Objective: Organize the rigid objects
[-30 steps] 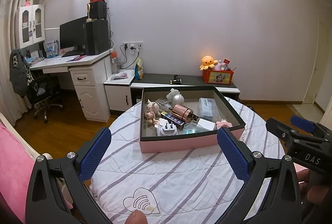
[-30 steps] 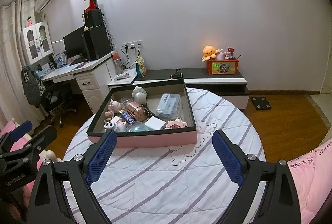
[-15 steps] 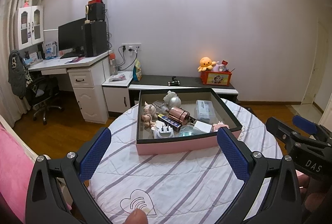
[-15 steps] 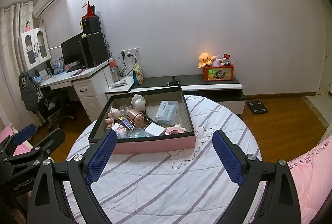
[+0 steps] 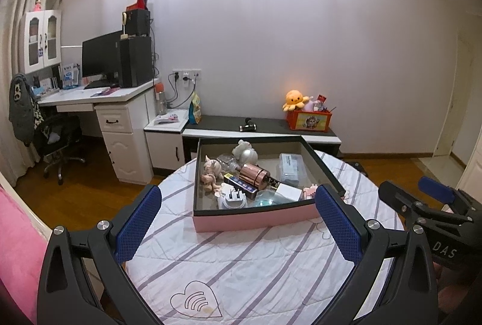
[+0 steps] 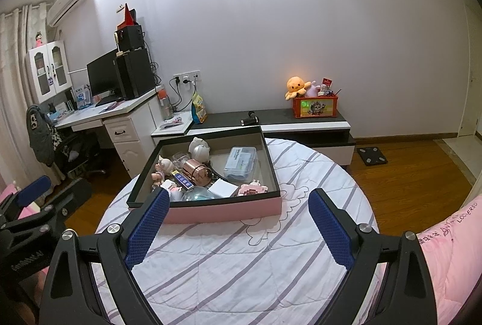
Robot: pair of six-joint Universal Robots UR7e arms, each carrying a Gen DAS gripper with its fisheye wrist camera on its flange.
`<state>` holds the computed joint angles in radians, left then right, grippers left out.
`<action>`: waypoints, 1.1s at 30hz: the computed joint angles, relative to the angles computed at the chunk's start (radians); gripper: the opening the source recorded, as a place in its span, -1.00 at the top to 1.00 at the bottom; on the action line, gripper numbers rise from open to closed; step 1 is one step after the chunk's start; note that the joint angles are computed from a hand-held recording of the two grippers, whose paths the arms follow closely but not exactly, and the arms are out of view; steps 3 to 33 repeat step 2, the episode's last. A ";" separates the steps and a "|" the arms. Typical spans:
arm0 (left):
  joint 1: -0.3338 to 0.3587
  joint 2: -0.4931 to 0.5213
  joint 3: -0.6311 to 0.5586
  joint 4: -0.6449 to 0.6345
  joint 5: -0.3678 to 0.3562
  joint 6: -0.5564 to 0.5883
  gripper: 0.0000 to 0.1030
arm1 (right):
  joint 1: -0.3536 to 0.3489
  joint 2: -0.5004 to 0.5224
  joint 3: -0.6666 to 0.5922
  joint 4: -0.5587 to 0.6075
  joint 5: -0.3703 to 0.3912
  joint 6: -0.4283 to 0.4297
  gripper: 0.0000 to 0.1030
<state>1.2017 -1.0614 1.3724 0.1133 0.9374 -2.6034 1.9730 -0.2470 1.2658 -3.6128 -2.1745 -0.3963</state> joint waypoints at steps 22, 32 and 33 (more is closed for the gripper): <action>0.000 -0.002 0.002 -0.003 -0.002 -0.001 -1.00 | 0.000 0.000 0.000 0.001 0.000 0.000 -0.84; 0.000 -0.002 0.002 -0.003 -0.002 -0.001 -1.00 | 0.000 0.000 0.000 0.001 0.000 0.000 -0.84; 0.000 -0.002 0.002 -0.003 -0.002 -0.001 -1.00 | 0.000 0.000 0.000 0.001 0.000 0.000 -0.84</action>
